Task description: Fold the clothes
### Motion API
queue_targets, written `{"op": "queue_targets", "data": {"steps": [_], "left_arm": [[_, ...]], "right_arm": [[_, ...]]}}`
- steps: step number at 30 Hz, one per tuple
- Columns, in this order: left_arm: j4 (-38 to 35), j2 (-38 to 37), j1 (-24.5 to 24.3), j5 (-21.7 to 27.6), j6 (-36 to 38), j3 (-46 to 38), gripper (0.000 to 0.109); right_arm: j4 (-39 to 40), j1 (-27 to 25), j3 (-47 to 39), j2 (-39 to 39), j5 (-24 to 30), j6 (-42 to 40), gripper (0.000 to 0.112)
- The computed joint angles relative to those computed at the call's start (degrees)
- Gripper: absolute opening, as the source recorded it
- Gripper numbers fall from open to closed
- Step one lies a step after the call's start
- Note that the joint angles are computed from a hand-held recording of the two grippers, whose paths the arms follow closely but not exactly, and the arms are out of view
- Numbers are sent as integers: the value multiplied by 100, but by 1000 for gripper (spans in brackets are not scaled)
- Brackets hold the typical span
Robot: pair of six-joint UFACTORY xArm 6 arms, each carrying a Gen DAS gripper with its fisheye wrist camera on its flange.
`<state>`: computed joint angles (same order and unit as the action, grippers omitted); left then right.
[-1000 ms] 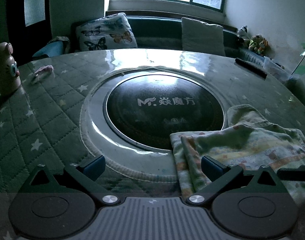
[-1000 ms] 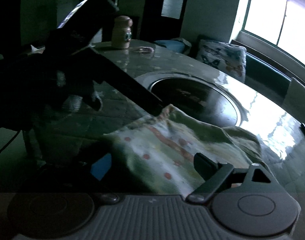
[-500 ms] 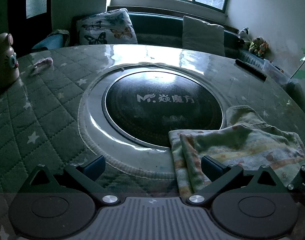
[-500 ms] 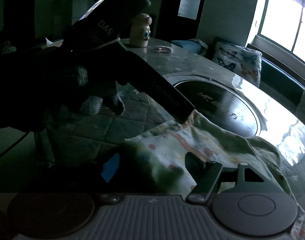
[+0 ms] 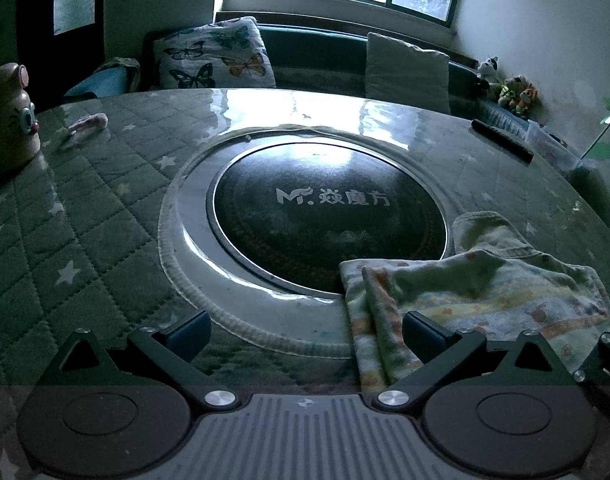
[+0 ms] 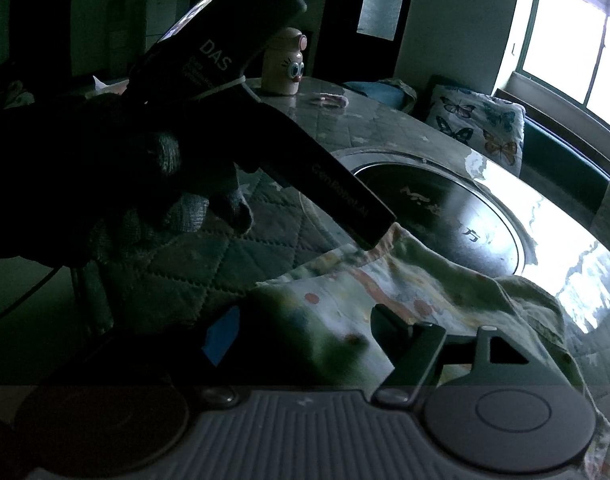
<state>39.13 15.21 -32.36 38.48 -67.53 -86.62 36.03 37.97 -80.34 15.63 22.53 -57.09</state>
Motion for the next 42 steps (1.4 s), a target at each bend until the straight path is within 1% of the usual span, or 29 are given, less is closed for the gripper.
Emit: {"op": "queue_targets", "data": {"steps": [8,18,21,25,29,30,32,35,36,38,42], "left_arm": [[6,-36,17,-6,-27,49,103],[5,-46,24,-15,-39,69,103],[-2,-56,32,-22,-53,78,103],[-15,-83,41,-73,-108,104,103],[-195,-137,88,-302,-140,191,103],[-244,-144,95,-339,-136,203,103],[-383,-157,112,-439,-108,234,103],[-724,-162,146,-621,-21,281,102],[-851,-159,156,-678,9,291,102],[-1114,-152,173,-790,78,311,102],[-1523,-139,195,-1023,173,343,100]], "right_arm": [[43,17,9,20,-74,-37,78],[74,38,-6,23,-56,-108,78],[92,44,17,7,-61,-196,76],[31,77,51,5,-80,-268,68],[-190,123,82,36,-191,-224,56],[-270,134,93,47,-233,-190,54],[-347,146,112,61,-299,-149,41],[-375,142,89,90,-356,-35,26],[-246,112,64,80,-290,-72,24],[74,56,5,58,-166,-163,17],[613,-38,-12,-58,-73,-356,13]]}}
